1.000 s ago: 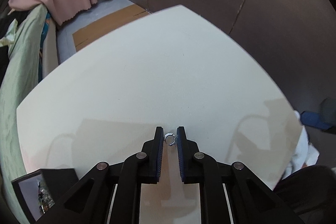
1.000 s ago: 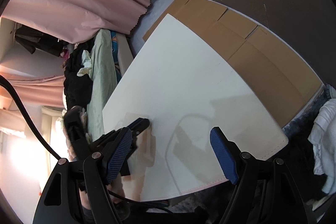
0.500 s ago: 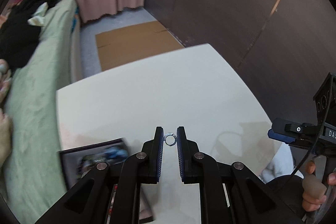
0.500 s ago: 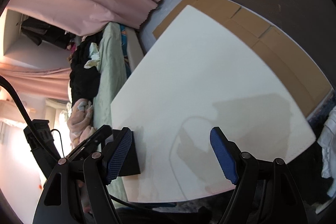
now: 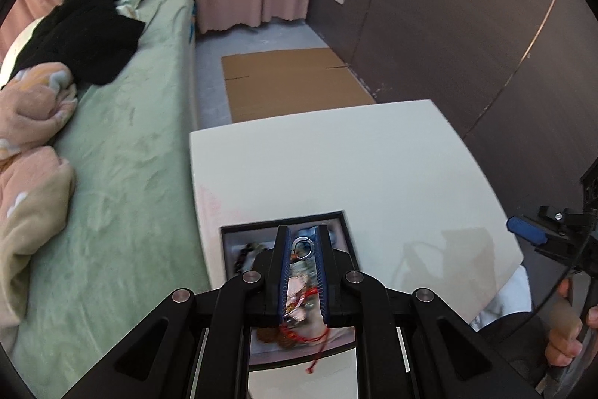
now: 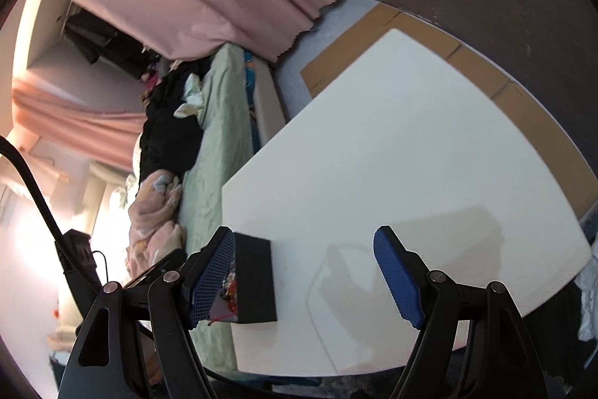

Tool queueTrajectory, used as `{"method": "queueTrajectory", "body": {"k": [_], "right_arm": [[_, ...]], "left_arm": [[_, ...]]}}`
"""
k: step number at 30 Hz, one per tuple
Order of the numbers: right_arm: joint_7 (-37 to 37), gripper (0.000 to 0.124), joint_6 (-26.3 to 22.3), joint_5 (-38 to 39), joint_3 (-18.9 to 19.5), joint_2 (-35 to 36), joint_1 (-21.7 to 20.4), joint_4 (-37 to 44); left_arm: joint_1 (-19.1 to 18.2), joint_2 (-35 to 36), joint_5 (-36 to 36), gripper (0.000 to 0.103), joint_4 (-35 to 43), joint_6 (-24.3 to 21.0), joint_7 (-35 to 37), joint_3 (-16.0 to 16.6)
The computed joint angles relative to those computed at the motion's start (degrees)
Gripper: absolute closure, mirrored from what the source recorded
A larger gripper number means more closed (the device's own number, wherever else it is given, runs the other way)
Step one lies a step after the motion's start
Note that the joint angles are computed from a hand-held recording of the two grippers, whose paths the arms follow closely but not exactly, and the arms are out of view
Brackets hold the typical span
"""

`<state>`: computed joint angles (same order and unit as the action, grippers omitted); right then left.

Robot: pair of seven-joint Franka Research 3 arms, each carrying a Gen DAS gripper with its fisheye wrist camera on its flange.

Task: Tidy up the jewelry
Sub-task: 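Carry the silver ring into the black box and open the left tool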

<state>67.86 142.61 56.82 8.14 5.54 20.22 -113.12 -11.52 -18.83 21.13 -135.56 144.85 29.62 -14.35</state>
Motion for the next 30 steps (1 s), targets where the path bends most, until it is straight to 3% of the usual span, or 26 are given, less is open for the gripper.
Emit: {"method": "queueTrajectory", "body": {"k": [8, 15, 19, 24, 27, 30], "right_arm": [[-2.18, 0.046, -0.15, -0.37, 1.32, 0.98, 1.83, 1.35], [-1.54, 0.046, 0.52, -1.61, 1.84, 1.7, 2.85, 1.75], [-0.95, 0.046, 0.66, -2.46, 2.04, 2.12, 3.11, 2.17], [-0.82, 0.045, 1.07, -2.6, 2.1, 1.69, 3.24, 1.79], [0.38, 0.038, 0.56, -2.29, 1.9, 1.17, 3.08, 1.28], [2.59, 0.029, 0.76, -4.06, 1.62, 0.0, 3.33, 0.2]], "left_arm": [[1.07, -1.97, 0.83, 0.089, -3.59, 0.49, -3.5, -0.24], [1.03, -3.33, -2.19, 0.087, -5.92, 3.2, -3.11, 1.9], [1.65, -4.68, -2.89, 0.051, -7.61, 6.16, -3.67, 1.86], [1.78, -6.35, -3.0, 0.05, -8.52, 6.72, -4.88, 1.09], [1.52, -7.66, -3.02, 0.05, -9.2, 6.93, -5.43, 0.6], [1.78, -9.85, -2.42, 0.034, -10.29, 6.81, -7.96, -0.71]]}}
